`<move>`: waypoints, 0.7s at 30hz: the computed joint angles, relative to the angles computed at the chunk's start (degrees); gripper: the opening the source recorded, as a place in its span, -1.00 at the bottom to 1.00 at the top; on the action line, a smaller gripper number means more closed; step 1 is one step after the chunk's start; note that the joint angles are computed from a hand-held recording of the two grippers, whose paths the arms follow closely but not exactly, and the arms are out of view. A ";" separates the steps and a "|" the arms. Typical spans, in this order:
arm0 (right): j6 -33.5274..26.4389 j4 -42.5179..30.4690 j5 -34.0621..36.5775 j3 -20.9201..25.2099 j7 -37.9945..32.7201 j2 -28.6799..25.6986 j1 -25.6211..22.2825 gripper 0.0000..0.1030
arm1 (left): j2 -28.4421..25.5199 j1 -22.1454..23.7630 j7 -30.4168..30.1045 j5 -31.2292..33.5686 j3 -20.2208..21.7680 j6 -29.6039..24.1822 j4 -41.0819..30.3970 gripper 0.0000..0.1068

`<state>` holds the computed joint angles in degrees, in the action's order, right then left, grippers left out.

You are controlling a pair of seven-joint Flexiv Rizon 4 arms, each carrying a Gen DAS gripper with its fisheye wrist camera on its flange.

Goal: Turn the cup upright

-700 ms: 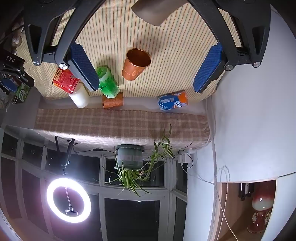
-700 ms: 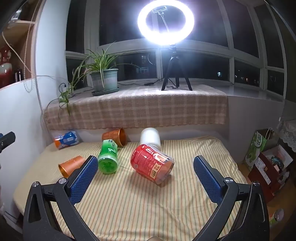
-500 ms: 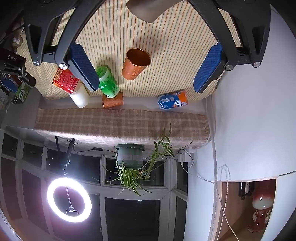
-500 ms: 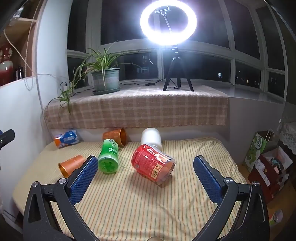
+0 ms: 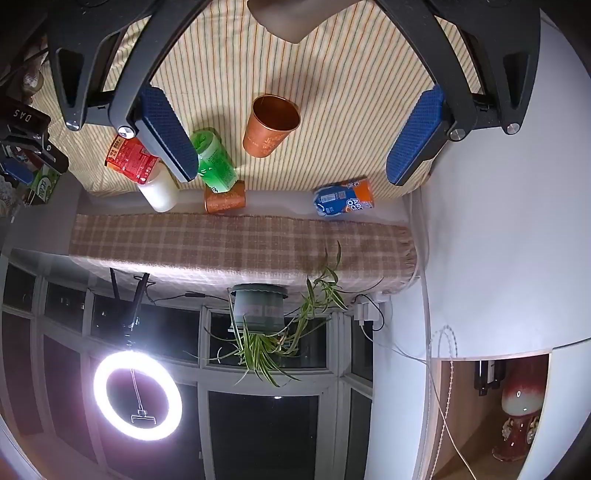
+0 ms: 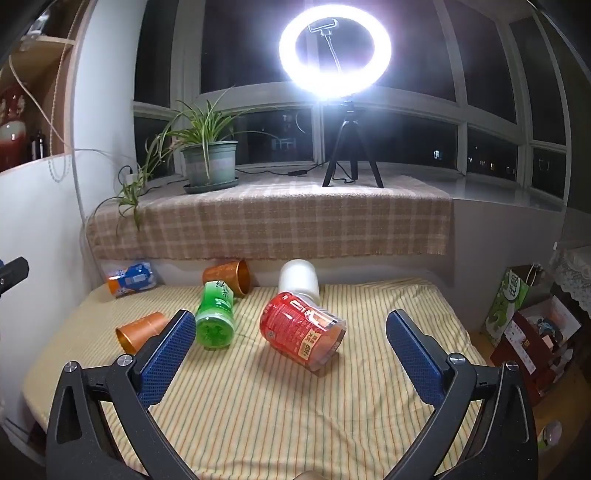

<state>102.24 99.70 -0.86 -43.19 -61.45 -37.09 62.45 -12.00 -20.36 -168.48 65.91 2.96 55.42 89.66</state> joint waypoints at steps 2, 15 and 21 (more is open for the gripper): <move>-0.15 -0.04 -0.17 0.26 -0.10 0.14 -0.19 0.99 | 0.08 -0.04 -0.16 0.10 -0.02 0.02 0.09 0.93; -0.13 -0.03 -0.11 0.19 -0.03 -0.16 -0.04 0.99 | 0.58 0.29 0.46 0.01 -0.34 -0.54 0.08 0.93; 0.02 0.32 0.02 -0.14 -0.15 -0.19 0.52 0.99 | 0.71 0.35 0.31 0.19 -0.43 -0.49 0.16 0.93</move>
<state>102.27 100.02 -0.84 -43.33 -61.60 -37.28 62.97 -11.29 -20.00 -168.18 66.11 2.54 54.94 89.82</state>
